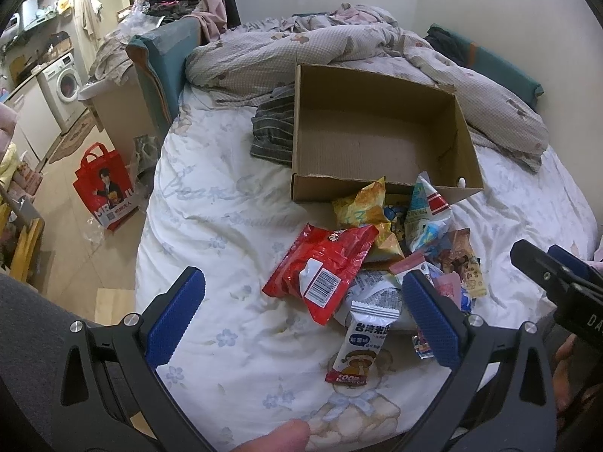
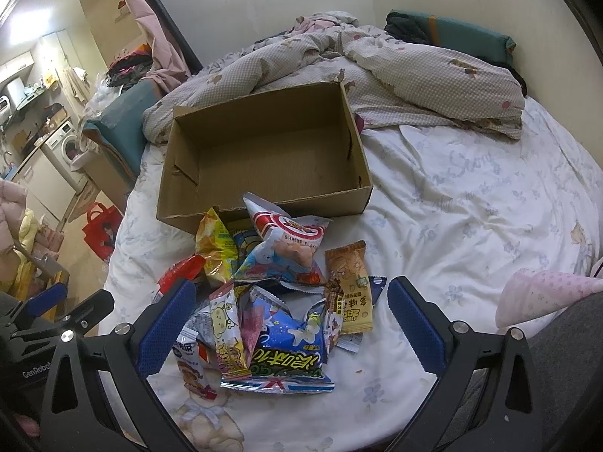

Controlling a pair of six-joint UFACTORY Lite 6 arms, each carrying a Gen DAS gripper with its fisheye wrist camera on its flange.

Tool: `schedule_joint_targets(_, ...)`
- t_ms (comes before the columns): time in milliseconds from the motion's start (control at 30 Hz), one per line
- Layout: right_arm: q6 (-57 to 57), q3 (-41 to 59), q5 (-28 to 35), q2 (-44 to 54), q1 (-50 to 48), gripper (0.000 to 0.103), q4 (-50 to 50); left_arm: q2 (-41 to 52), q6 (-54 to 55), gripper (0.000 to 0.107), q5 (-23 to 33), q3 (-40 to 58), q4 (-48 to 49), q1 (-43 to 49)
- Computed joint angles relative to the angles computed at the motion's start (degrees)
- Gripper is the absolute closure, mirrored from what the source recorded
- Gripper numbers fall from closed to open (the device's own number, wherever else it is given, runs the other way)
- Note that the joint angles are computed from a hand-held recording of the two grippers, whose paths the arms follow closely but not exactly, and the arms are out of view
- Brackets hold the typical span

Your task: Organize snacks

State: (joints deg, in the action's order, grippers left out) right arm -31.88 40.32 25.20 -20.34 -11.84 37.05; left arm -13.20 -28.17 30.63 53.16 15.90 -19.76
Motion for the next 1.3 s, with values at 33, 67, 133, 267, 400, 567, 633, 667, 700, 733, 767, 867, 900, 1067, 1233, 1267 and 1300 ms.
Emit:
schedule_joint_targets(33, -0.5, 0.1, 0.6, 0.1, -0.4, 0.000, 0.6, 0.2, 0.3, 0.004, 0.1, 0.3, -0.3, 0.2)
schedule_joint_targets(67, -1.0, 0.2, 1.2, 0.2, -0.8, 0.000, 1.3, 0.1, 1.3, 0.004, 0.2, 0.4, -1.4, 0.6)
schedule_joint_targets(133, -1.9, 1.0, 2.9, 0.9, -1.7, 0.000, 2.2, 0.5, 3.0, 0.004, 0.5, 0.9, -3.1, 1.0)
schedule_joint_targets(267, -3.3, 5.3, 8.3, 5.0, -4.6, 0.000, 3.9, 3.5, 9.1, 0.004, 3.5, 4.8, -7.9, 2.5)
schedule_joint_targets(400, -1.7, 13.7, 15.4, 12.3, -8.6, 0.000, 2.8, 9.3, 16.3, 0.004, 8.2, 12.6, -14.6, 6.9)
schedule_joint_targets(567, 3.6, 23.5, 22.0, 22.5, -9.8, 0.000, -3.1, 19.6, 18.7, 0.004, 12.9, 23.5, -15.5, 11.8)
schedule_joint_targets(633, 4.6, 26.0, 24.0, 26.5, -10.0, 0.000, -4.8, 25.0, 20.1, 0.004, 15.0, 28.0, -17.3, 13.5)
schedule_joint_targets(667, 5.6, 27.1, 25.7, 28.9, -9.8, 0.000, -5.0, 27.2, 20.2, 0.004, 15.9, 29.5, -17.8, 13.9)
schedule_joint_targets(700, 5.4, 27.4, 26.7, 30.2, -10.0, 0.000, -4.6, 30.0, 19.9, 0.004, 16.9, 31.2, -18.1, 14.4)
schedule_joint_targets(733, 4.7, 27.4, 28.2, 31.9, -9.7, 0.000, -3.4, 31.9, 20.2, 0.004, 17.3, 32.3, -18.5, 14.6)
schedule_joint_targets(767, 3.7, 26.9, 28.8, 32.6, -9.3, 0.001, -2.6, 33.7, 20.5, 0.004, 17.9, 33.1, -18.7, 14.6)
schedule_joint_targets(867, 3.3, 24.6, 27.7, 32.6, -6.9, 0.025, -3.4, 38.4, 21.1, 0.004, 19.2, 34.8, -18.5, 13.4)
schedule_joint_targets(900, 3.3, 24.0, 27.8, 32.9, -6.5, 0.030, -3.3, 39.5, 21.4, 0.004, 19.3, 35.0, -18.7, 13.1)
schedule_joint_targets(1067, 5.3, 22.7, 26.8, 34.9, -6.0, 0.038, -4.2, 42.9, 21.3, 0.004, 20.1, 35.8, -16.5, 10.1)
schedule_joint_targets(1233, 6.6, 22.7, 25.4, 35.6, -6.0, 0.038, -5.4, 47.9, 22.0, 0.004, 20.6, 38.9, -16.7, 9.6)
schedule_joint_targets(1267, 4.9, 22.1, 26.2, 35.1, -7.9, 0.038, -2.5, 48.4, 22.2, 0.004, 20.6, 39.4, -17.3, 9.8)
schedule_joint_targets(1300, 4.2, 22.0, 27.1, 34.3, -9.3, 0.038, -1.2, 48.5, 22.2, 0.004, 20.2, 39.4, -17.5, 9.9)
